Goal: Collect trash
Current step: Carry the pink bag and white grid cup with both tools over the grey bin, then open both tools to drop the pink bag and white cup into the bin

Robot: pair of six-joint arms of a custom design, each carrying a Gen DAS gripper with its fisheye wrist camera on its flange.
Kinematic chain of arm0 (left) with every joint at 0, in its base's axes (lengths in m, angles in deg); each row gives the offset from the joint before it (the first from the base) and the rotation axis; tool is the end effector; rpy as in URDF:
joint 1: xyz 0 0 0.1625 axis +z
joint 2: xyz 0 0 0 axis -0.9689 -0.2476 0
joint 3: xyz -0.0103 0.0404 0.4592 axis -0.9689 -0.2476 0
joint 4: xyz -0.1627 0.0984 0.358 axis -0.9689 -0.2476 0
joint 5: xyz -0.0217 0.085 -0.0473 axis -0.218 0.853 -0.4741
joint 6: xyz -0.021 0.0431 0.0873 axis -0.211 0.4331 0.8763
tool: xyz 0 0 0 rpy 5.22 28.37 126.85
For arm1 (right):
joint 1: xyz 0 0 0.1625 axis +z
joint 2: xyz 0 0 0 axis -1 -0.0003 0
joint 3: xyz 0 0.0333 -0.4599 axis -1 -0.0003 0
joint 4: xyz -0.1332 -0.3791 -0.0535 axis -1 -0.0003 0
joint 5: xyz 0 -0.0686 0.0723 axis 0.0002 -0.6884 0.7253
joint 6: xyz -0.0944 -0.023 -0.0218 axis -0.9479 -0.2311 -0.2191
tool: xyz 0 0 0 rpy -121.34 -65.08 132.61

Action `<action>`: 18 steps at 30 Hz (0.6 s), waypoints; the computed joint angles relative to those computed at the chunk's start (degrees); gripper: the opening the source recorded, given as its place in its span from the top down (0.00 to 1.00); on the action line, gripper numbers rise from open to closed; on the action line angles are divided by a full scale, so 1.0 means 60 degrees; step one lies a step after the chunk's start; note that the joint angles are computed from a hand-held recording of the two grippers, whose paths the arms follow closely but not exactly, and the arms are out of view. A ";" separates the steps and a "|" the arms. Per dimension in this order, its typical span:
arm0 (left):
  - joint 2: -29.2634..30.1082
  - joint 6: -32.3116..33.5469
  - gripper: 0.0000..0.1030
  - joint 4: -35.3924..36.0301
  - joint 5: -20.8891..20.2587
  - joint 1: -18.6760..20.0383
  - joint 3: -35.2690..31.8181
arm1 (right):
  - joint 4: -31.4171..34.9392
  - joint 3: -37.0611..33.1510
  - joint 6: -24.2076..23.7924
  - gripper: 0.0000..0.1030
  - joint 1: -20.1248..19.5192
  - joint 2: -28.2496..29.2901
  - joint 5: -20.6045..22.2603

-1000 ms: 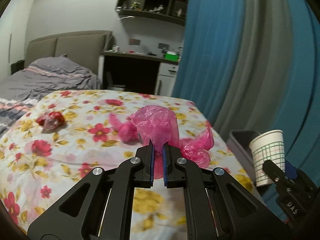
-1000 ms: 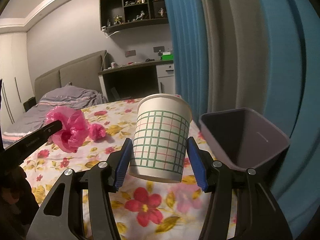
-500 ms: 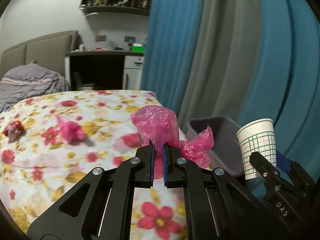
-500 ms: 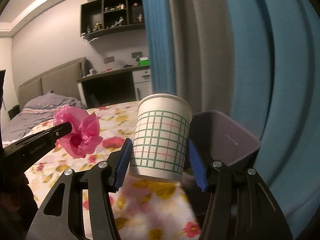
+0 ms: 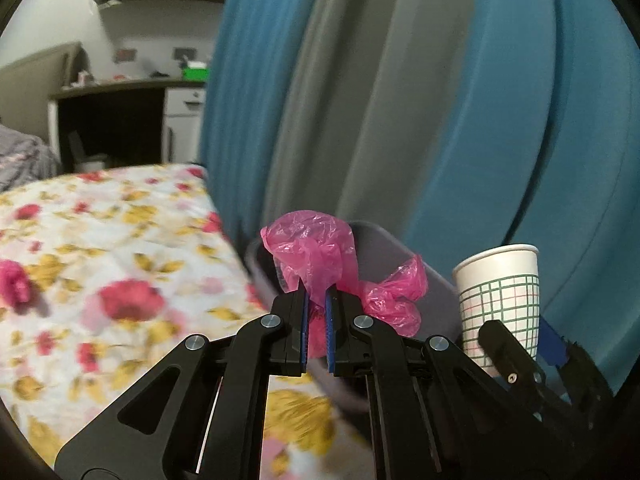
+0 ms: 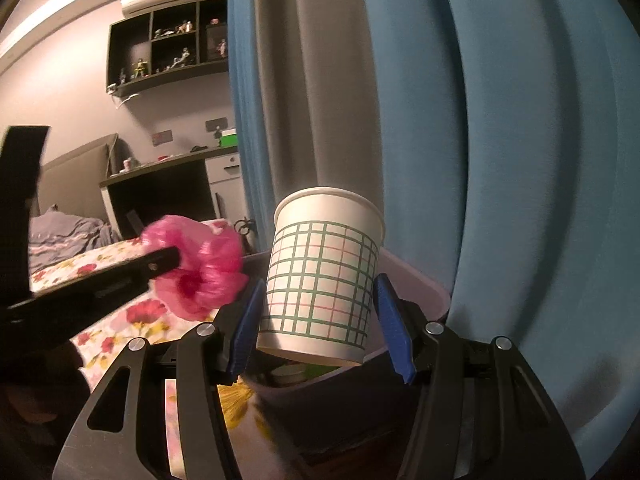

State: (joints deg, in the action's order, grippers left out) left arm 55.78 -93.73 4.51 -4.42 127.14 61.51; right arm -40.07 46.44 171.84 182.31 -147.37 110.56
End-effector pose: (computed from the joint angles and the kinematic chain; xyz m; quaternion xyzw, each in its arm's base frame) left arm -0.2694 -0.5801 -0.0330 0.4214 0.8656 -0.2685 0.0325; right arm 0.0879 -0.4260 0.1124 -0.0310 -0.6845 0.6018 0.4102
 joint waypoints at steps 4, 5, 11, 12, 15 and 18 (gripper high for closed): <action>0.0799 -0.0325 0.94 0.1032 0.0624 0.0168 -0.1117 | -0.0107 0.0033 -0.0020 0.47 -0.0238 -0.0066 -0.0100; 0.0960 -0.0342 0.94 0.1257 0.0724 0.0202 -0.1343 | -0.0124 0.0051 0.0007 0.47 -0.0299 -0.0084 -0.0123; 0.1863 -0.0610 0.94 0.2559 0.1343 0.0426 -0.2625 | 0.0151 -0.0041 0.0168 0.47 -0.0542 -0.0175 -0.0199; 0.1933 -0.0596 0.93 0.2684 0.1392 0.0443 -0.2741 | 0.0250 -0.0085 0.0198 0.47 -0.0582 -0.0194 -0.0222; 0.2253 -0.0752 0.76 0.3282 0.1705 0.0597 -0.3273 | 0.0554 -0.0322 0.0267 0.47 -0.0617 -0.0167 -0.0198; 0.2238 -0.0720 0.48 0.3322 0.1910 0.0717 -0.3287 | 0.0960 -0.0535 0.0417 0.46 -0.0684 -0.0176 -0.0246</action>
